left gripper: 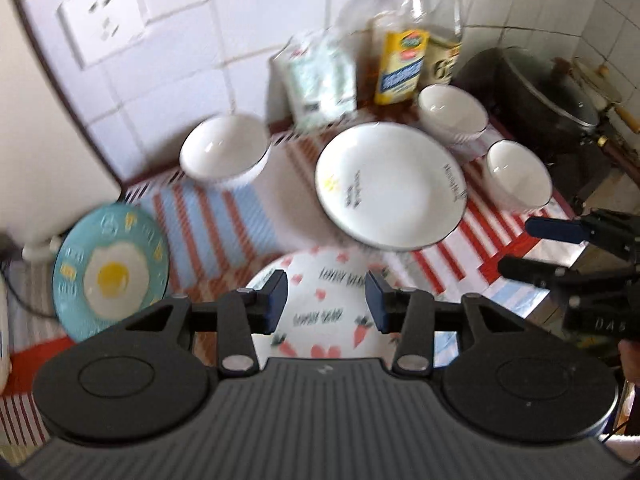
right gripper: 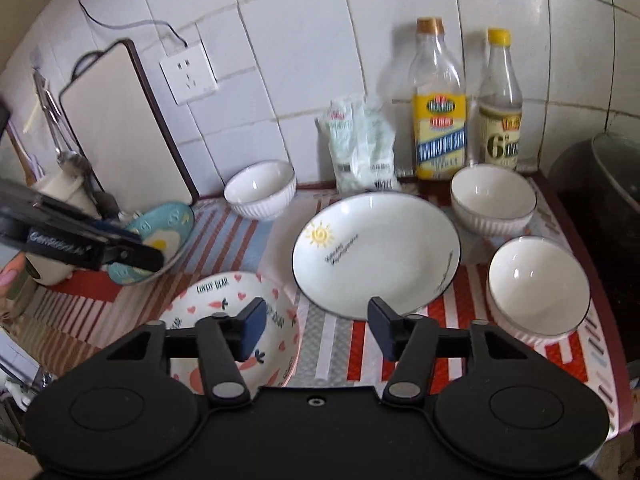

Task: Organize plates and bowls
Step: 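Move the right gripper to the rim of the white sun plate, then grasp the white sun plate rim with the right gripper and lift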

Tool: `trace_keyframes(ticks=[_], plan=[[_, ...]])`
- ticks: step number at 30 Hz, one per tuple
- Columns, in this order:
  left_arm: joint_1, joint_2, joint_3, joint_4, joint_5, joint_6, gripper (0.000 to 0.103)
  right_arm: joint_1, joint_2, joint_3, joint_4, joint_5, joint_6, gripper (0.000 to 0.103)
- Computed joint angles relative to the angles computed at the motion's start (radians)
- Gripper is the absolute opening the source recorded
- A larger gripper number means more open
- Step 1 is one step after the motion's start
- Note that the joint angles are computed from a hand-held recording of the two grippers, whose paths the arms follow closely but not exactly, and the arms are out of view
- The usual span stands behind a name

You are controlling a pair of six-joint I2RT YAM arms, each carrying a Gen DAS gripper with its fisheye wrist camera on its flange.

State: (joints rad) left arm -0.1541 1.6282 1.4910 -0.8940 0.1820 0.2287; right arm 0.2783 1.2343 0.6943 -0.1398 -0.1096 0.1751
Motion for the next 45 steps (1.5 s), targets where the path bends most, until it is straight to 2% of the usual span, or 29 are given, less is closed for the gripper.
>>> trace_keyframes(ticks=[8,12,19,28,35,37,38,41,43,45], plan=[[-0.071,0.131,0.14,0.001,-0.03,-0.041,0.049,-0.081,0.013,0.005,0.02,-0.05,-0.03,0.068],[-0.083,0.21,0.189,0.03,-0.032,-0.066,0.052,-0.113,0.095,0.03,0.046,-0.063,-0.025,0.069],[-0.084,0.381,0.287,0.077,-0.021,-0.069,0.055,-0.155,0.281,0.063,0.124,-0.07,0.072,0.069],[-0.061,0.619,0.437,0.104,-0.007,-0.05,0.055,-0.138,0.495,0.097,0.249,-0.007,0.25,0.068],[-0.044,0.744,0.533,0.111,0.033,-0.034,0.05,-0.108,0.586,0.136,0.337,0.083,0.272,0.068],[-0.042,0.772,0.574,0.09,0.043,-0.028,0.039,-0.111,0.615,0.148,0.364,0.08,0.284,0.066],[-0.041,0.788,0.597,0.074,0.05,-0.02,0.035,-0.113,0.628,0.155,0.373,0.078,0.289,0.061],[-0.045,0.835,0.697,-0.012,0.05,-0.017,0.034,-0.119,0.658,0.178,0.383,0.073,0.303,0.045],[-0.053,0.871,0.771,-0.068,0.039,-0.031,0.034,-0.132,0.671,0.194,0.381,0.068,0.319,0.041],[-0.055,0.896,0.807,-0.095,0.059,-0.043,0.034,-0.138,0.68,0.215,0.361,0.087,0.342,0.03]])
